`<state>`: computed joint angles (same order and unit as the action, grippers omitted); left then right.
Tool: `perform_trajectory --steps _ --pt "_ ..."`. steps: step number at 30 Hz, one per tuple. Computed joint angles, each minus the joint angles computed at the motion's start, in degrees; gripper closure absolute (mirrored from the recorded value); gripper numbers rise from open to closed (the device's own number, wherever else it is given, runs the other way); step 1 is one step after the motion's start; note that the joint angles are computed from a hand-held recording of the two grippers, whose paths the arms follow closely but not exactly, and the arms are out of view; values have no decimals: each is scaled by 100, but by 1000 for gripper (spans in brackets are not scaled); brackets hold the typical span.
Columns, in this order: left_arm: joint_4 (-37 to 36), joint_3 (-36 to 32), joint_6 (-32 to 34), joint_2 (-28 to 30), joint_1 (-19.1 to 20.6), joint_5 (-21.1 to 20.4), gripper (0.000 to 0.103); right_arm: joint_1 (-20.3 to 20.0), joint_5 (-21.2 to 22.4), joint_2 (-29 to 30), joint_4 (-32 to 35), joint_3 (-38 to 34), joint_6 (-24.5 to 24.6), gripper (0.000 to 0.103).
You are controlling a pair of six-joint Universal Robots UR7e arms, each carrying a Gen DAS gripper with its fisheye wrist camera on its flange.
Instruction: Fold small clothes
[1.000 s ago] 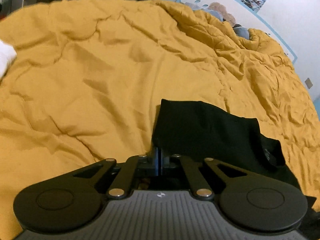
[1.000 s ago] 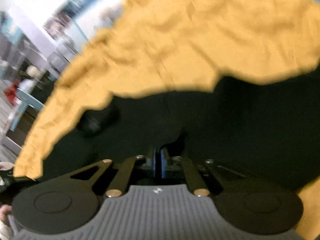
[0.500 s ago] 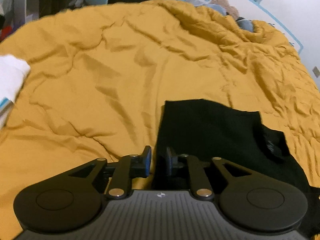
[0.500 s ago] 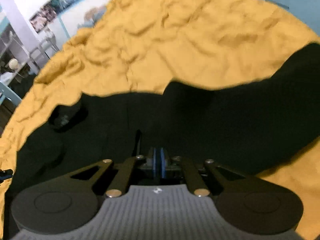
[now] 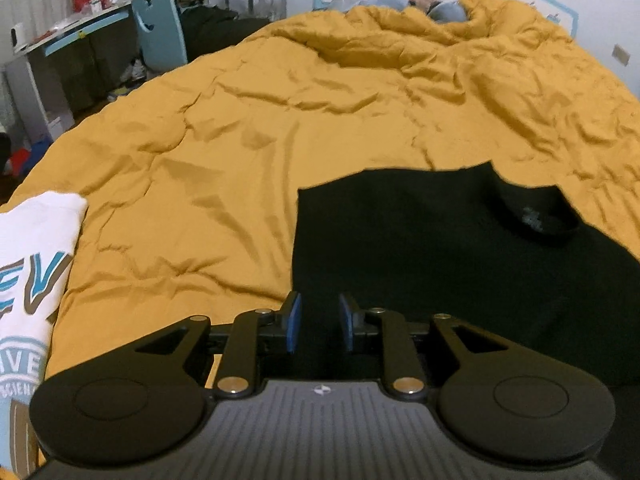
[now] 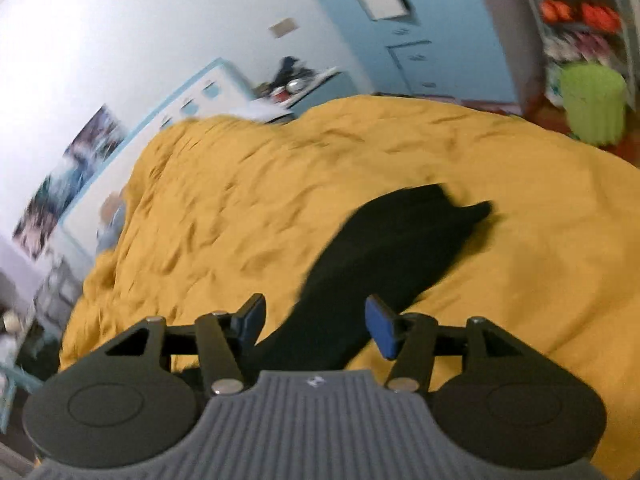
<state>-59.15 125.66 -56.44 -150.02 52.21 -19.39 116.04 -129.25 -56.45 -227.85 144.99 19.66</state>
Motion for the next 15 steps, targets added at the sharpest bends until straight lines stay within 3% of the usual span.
perform_trajectory --steps 2,4,8,10,15 --pt "122 -11 -141 48 45 -3 78 -448 314 -235 -170 196 79 51" --pt "653 -87 -699 119 -20 8 78 -880 603 -442 -151 283 180 51" --pt "1430 -160 -1502 170 -158 -110 78 -1451 856 -478 -113 245 189 51" --pt "2115 -259 -2210 224 -306 -183 78 -1764 983 -503 -62 214 161 51" --pt "3276 -415 -3429 240 -648 -432 78 -2435 1419 -255 -320 42 165 66"
